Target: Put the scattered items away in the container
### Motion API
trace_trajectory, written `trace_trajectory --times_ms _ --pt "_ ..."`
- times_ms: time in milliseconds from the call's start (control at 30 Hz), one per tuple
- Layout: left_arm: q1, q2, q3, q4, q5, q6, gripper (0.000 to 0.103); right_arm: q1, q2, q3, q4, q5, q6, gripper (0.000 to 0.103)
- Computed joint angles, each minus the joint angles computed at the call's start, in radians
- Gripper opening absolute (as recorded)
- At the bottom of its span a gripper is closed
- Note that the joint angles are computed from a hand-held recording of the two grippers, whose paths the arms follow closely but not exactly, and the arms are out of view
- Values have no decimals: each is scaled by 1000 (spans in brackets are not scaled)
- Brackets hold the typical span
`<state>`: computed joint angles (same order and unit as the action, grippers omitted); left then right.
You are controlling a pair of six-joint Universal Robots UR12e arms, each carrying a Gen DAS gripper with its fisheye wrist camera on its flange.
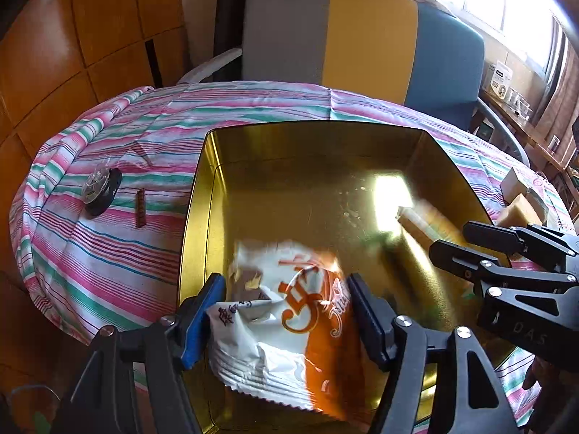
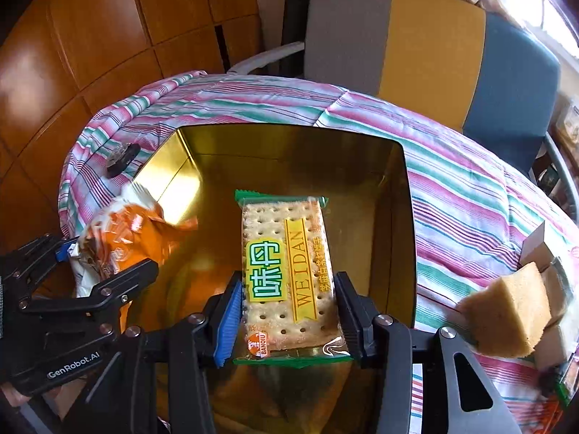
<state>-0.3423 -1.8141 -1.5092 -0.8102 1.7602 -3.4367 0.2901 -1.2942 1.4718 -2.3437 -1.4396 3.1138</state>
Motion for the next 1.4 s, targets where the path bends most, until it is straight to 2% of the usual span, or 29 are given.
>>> trace_trajectory --times_ms 167,367,500,567,700,900,1133,1200,1300,1400 --pt "-3 9 -8 21 24 -10 73 -2 -5 11 -14 2 11 50" --pt "-26 26 -19 68 27 -2 73 -20 -50 69 -70 32 50 50" --pt "-50 38 -25 123 -14 23 73 -42 -99 130 -120 39 92 51" --pt "-67 40 -25 144 -56 51 73 -61 -132 172 -153 42 120 57" --pt "-106 29 -14 159 -163 154 73 -107 -205 259 -193 12 165 62" --pt "-170 -10 23 89 -299 298 73 -207 -329 399 -190 -83 258 63" --pt "-215 -43 59 -15 -343 382 73 -329 -443 523 -169 -206 364 63" --pt "-220 -48 65 -33 -340 385 73 -361 -459 543 -166 -190 386 63" --pt "-220 -54 71 -49 -336 386 73 -410 -466 563 -187 -103 402 66" --pt "-218 -59 74 -58 -331 376 73 -415 -434 544 -196 -71 380 72"
